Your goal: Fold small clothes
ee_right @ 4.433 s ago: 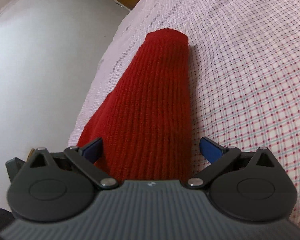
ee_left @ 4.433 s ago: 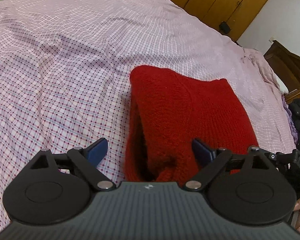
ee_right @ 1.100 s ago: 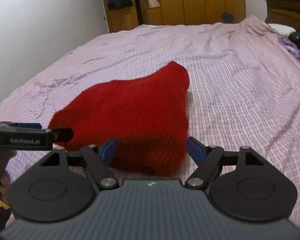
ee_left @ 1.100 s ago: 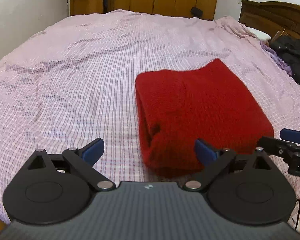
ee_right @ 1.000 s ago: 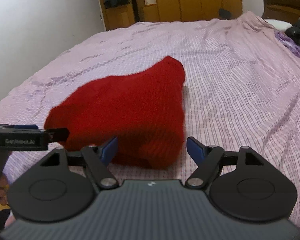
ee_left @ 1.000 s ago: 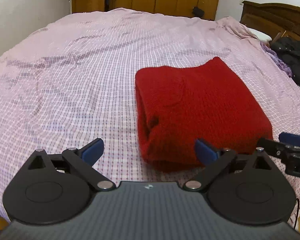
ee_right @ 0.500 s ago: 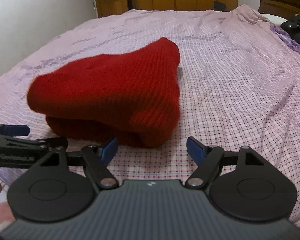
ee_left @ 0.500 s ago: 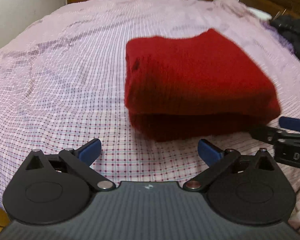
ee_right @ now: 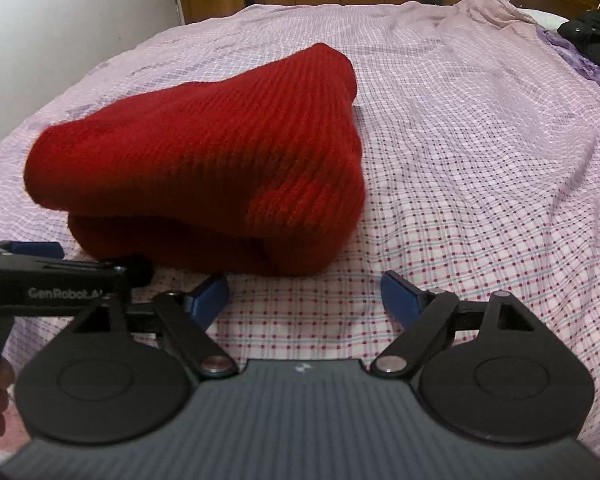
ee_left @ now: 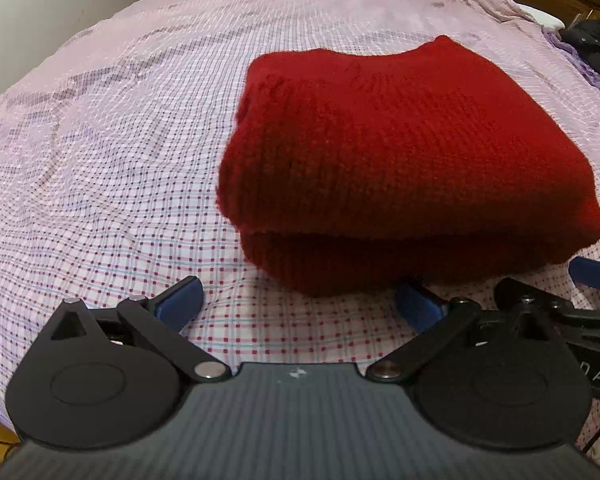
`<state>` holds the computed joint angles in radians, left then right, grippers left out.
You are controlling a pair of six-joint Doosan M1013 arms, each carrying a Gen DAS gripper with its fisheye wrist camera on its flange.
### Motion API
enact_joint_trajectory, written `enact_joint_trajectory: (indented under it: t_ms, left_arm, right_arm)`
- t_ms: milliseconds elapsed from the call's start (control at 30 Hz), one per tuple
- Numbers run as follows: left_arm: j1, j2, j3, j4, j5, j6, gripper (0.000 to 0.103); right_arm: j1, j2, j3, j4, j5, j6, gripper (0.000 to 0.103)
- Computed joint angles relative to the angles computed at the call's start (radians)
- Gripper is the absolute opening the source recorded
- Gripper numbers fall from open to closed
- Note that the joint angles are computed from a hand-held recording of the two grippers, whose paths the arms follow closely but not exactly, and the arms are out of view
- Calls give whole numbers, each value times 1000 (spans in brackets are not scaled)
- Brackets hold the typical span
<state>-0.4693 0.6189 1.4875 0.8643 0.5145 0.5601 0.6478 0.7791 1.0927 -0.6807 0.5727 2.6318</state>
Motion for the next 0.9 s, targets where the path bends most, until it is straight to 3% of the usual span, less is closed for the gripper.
enact_joint_trajectory:
  t_ms: [900]
  left_arm:
    - [-3, 11, -17, -5, 21, 2, 103]
  right_arm:
    - [-1, -1, 6, -2, -11, 15, 88]
